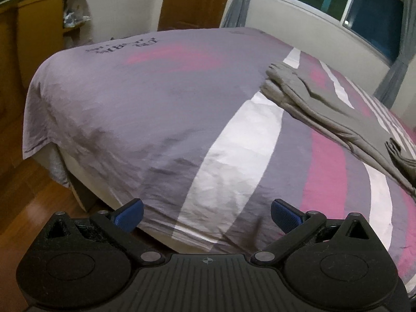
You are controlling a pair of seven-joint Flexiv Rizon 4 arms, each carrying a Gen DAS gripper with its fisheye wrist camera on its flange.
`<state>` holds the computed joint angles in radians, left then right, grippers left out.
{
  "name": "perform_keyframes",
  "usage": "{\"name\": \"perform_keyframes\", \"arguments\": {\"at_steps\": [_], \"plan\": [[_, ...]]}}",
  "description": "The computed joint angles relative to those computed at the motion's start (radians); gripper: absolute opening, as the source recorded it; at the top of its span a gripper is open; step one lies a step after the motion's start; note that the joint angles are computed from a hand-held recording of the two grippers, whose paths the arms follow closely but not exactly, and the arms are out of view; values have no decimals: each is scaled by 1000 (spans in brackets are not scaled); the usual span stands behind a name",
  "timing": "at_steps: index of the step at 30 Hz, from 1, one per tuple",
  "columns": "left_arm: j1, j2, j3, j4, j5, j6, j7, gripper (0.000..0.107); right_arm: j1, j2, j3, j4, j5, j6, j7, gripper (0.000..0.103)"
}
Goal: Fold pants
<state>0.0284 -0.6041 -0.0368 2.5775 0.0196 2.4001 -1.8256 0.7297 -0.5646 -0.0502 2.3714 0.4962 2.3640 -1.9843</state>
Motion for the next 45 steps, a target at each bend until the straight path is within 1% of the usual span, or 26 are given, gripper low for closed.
{"name": "perform_keyframes", "arguments": {"at_steps": [2, 5, 8, 13, 14, 15, 16, 17, 18, 19, 20, 21, 22, 24, 25, 28, 31, 32, 33, 34, 35, 36, 37, 42, 43, 45], "plan": [[-14, 12, 2, -5, -12, -10, 10, 103, -48, 2, 47, 40, -20, 83, 41, 19], [-31, 24, -2, -30, -27, -31, 25, 103, -77, 4, 67, 74, -2, 155, 71, 19], [-69, 32, -3, -61, -66, -64, 44, 103, -103, 8, 71, 86, 21, 185, 101, 19], [-110, 41, -10, -85, -96, -79, 49, 103, -124, 6, 40, 37, 71, 134, 140, 20], [-114, 42, -10, -86, -98, -83, 51, 103, -128, 0, 37, 23, 74, 115, 151, 20], [-122, 45, -9, -86, -103, -88, 56, 103, -136, 1, 36, -1, 88, 62, 163, 21], [-130, 48, -5, -82, -109, -90, 60, 103, -163, 0, 44, 0, 40, 21, 221, 21], [-135, 51, -3, -80, -114, -94, 65, 103, -219, 14, 73, 26, -73, -29, 296, 18], [-141, 55, 1, -77, -121, -98, 69, 103, -246, 18, 99, 34, -127, -64, 307, 15], [-144, 57, 4, -75, -127, -101, 72, 103, -246, 7, 116, 34, -117, -33, 252, 15], [-145, 59, 5, -73, -129, -103, 74, 103, -264, 1, 126, 59, -171, 21, 261, 15], [-146, 60, 6, -76, -134, -108, 76, 103, -307, 2, 146, 84, -241, 64, 314, 15], [-145, 61, 5, -79, -136, -106, 74, 103, -322, -2, 151, 101, -264, 116, 351, 18], [-123, 56, -17, -100, -104, -92, 57, 103, -284, -14, 129, 109, -179, 193, 339, 19], [-117, 55, -28, -118, -90, -90, 53, 103, -287, -18, 125, 117, -162, 222, 354, 19], [-39, 43, -124, -210, 25, -126, 15, 102, -316, -24, 123, 143, -125, 275, 423, 19], [122, -8, -363, -321, 121, -219, 30, 67, -343, -35, 116, 165, -121, 309, 472, 22], [175, -40, -445, -365, 170, -261, 13, 66, -346, -38, 112, 170, -116, 316, 483, 22], [234, -88, -526, -432, 280, -319, -59, 65, -347, -35, 109, 177, -114, 318, 491, 22], [280, -138, -606, -469, 324, -351, -74, 65, -347, -41, 106, 178, -110, 326, 498, 22], [324, -204, -687, -530, 414, -409, -127, 65, -350, -47, 106, 183, -108, 338, 507, 22], [355, -273, -769, -569, 442, -457, -118, 65, -360, -52, 107, 187, -118, 348, 519, 22], [369, -332, -831, -582, 406, -486, -55, 65, -366, -54, 108, 194, -121, 357, 531, 22], [352, -476, -936, -665, 312, -662, 41, 65, -397, -77, 108, 203, -148, 390, 583, 22], [345, -488, -939, -678, 287, -696, 54, 65, -402, -81, 108, 205, -155, 397, 591, 22], [321, -495, -925, -689, 245, -709, 66, 65, -414, -94, 111, 214, -169, 418, 607, 22]]}}
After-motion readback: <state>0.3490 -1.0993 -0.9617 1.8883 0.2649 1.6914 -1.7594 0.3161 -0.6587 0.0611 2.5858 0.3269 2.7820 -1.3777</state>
